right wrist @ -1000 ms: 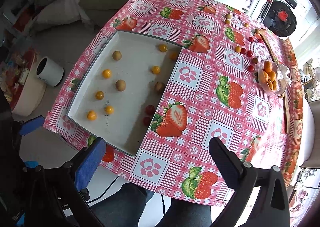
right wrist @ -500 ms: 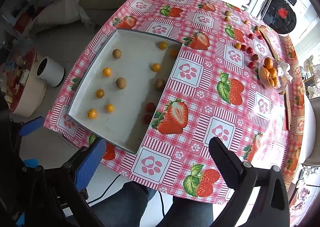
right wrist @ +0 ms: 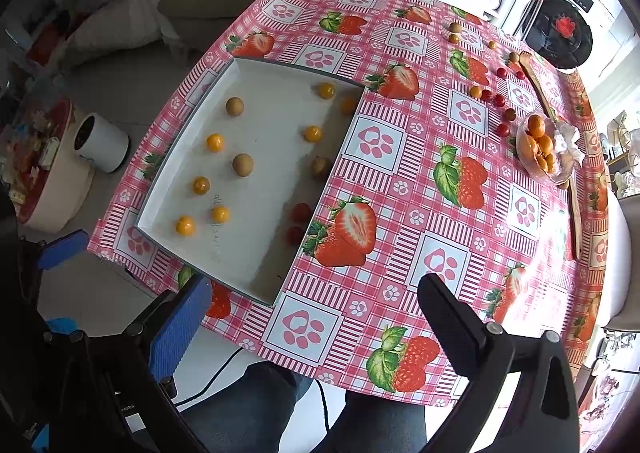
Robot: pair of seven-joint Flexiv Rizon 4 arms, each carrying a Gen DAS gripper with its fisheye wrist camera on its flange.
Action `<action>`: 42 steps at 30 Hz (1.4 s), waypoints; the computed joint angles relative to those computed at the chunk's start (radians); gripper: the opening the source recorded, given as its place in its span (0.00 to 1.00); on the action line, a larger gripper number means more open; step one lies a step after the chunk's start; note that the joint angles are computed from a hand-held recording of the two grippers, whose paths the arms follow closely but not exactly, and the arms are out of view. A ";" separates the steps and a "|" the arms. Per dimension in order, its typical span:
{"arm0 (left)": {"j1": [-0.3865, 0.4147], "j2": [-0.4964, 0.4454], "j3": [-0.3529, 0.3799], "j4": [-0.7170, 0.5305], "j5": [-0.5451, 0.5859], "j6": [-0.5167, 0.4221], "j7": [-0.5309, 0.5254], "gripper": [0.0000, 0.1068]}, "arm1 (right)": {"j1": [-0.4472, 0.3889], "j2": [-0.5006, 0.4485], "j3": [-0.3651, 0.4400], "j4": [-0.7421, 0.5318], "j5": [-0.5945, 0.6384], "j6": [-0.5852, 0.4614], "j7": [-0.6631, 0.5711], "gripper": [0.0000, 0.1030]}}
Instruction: Organize fruits
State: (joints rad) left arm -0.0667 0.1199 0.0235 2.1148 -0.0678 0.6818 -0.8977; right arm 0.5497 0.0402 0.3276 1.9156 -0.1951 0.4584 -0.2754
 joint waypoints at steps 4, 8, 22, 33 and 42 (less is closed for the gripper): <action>0.000 -0.004 -0.001 -0.003 -0.002 0.002 0.001 0.96 | -0.001 0.003 0.000 0.004 0.001 0.002 -0.010 1.00; 0.001 -0.008 -0.001 -0.011 -0.012 -0.009 0.004 0.96 | 0.000 -0.002 -0.001 0.000 -0.002 0.002 -0.003 1.00; -0.006 -0.002 -0.006 0.000 0.024 0.015 0.001 0.96 | -0.001 -0.005 -0.003 -0.005 0.002 0.000 -0.006 1.00; -0.007 -0.006 -0.009 -0.004 0.035 0.014 -0.007 0.96 | -0.003 -0.003 -0.003 -0.003 0.006 0.003 -0.015 1.00; -0.007 -0.009 -0.010 -0.006 0.050 0.016 -0.019 0.96 | -0.001 -0.011 -0.003 -0.007 0.000 0.005 -0.011 1.00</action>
State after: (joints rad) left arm -0.0739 0.1105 0.0131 2.1086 -0.0180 0.6982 -0.9169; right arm 0.5492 0.0288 0.3243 1.9087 -0.1949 0.4638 -0.2861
